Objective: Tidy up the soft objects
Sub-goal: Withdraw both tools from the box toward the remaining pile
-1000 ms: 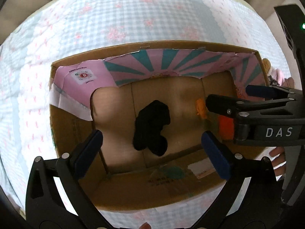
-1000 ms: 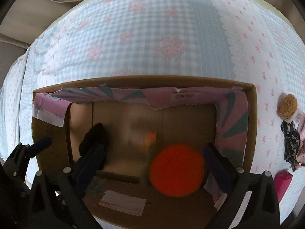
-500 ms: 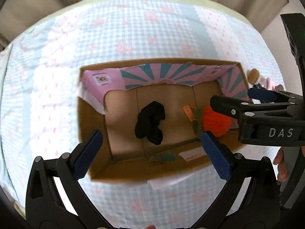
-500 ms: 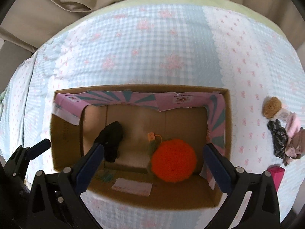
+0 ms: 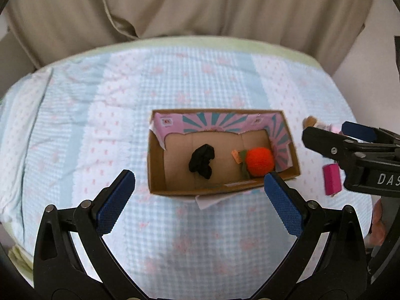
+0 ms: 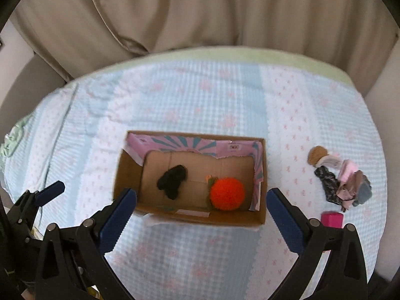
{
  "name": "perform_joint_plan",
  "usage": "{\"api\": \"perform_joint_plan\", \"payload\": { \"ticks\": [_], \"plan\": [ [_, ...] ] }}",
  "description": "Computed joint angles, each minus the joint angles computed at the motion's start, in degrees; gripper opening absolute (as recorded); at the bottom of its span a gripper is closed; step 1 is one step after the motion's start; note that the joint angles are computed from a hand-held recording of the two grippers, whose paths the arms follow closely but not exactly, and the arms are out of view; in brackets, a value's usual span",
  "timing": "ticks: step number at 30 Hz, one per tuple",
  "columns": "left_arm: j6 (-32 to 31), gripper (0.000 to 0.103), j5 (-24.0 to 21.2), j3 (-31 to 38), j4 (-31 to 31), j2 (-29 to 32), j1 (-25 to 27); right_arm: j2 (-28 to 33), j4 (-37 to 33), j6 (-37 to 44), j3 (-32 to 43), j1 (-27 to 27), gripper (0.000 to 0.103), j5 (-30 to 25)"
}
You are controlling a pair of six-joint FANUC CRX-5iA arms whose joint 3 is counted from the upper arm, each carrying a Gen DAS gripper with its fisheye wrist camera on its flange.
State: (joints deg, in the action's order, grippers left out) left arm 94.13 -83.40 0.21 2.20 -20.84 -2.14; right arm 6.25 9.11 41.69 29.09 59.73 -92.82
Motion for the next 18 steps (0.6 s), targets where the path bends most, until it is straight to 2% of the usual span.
{"api": "perform_joint_plan", "payload": {
  "ticks": [5,11,18],
  "plan": [
    [4.57,0.103,-2.78,3.86,-4.2,-3.25,-4.33,-3.83,7.0,-5.02,-0.77,5.03,0.103,-0.84],
    [8.0,0.103,-3.49,5.86,-4.38,-5.09,-8.07,-8.97,13.98,-10.77,-3.79,10.09,0.103,-3.05],
    [15.39,0.103,-3.86,10.93,-8.67,-2.58,-18.65,-16.19,21.7,-13.94,-9.49,14.74,0.103,-7.24]
  ]
}}
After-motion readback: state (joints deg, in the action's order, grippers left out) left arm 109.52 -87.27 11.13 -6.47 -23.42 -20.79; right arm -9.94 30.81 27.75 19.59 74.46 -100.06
